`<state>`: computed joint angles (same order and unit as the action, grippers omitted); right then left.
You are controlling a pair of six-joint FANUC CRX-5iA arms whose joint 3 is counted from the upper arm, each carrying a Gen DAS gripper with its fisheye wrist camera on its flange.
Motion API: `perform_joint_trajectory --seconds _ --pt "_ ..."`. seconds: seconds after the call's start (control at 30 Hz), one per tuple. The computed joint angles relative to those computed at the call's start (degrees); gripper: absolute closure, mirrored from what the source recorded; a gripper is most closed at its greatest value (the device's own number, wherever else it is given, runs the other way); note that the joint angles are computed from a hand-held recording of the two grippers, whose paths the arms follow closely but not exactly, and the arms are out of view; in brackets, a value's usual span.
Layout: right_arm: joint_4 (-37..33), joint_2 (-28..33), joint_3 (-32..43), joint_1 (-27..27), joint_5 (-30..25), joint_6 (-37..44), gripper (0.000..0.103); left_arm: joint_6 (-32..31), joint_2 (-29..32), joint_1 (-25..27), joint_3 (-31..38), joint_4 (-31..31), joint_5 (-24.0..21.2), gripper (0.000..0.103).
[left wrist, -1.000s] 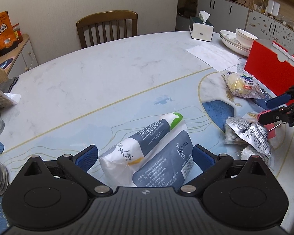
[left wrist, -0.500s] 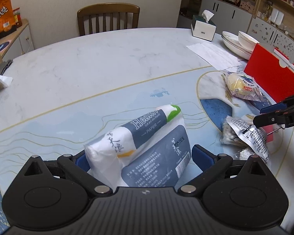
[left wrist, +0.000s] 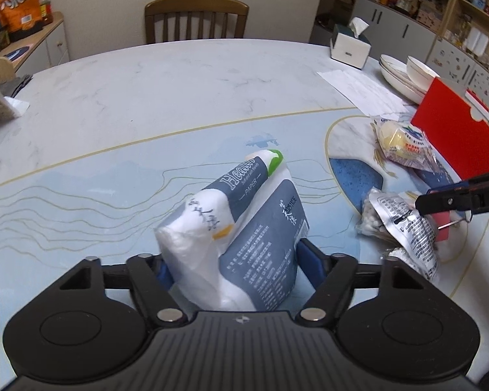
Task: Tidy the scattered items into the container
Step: 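Grasp the pink binder clip with the right tool while the left tool grasps the white tissue pack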
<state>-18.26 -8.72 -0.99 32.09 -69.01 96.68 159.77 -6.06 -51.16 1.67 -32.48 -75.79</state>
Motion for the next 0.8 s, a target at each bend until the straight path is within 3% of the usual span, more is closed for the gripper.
perform_joint_trajectory --seconds 0.03,0.53,0.8 --pt "-0.48 -0.10 0.00 -0.33 0.04 0.01 0.071 0.55 0.21 -0.11 0.29 0.00 -0.23 0.036" --pt "-2.77 -1.10 0.51 -4.09 -1.40 2.10 0.072 9.42 2.25 -4.66 4.29 -3.90 -3.03 0.076" --pt "-5.02 -1.59 2.00 -8.34 -3.44 4.30 0.072 14.49 4.23 -8.16 8.00 -6.87 -6.00 0.078"
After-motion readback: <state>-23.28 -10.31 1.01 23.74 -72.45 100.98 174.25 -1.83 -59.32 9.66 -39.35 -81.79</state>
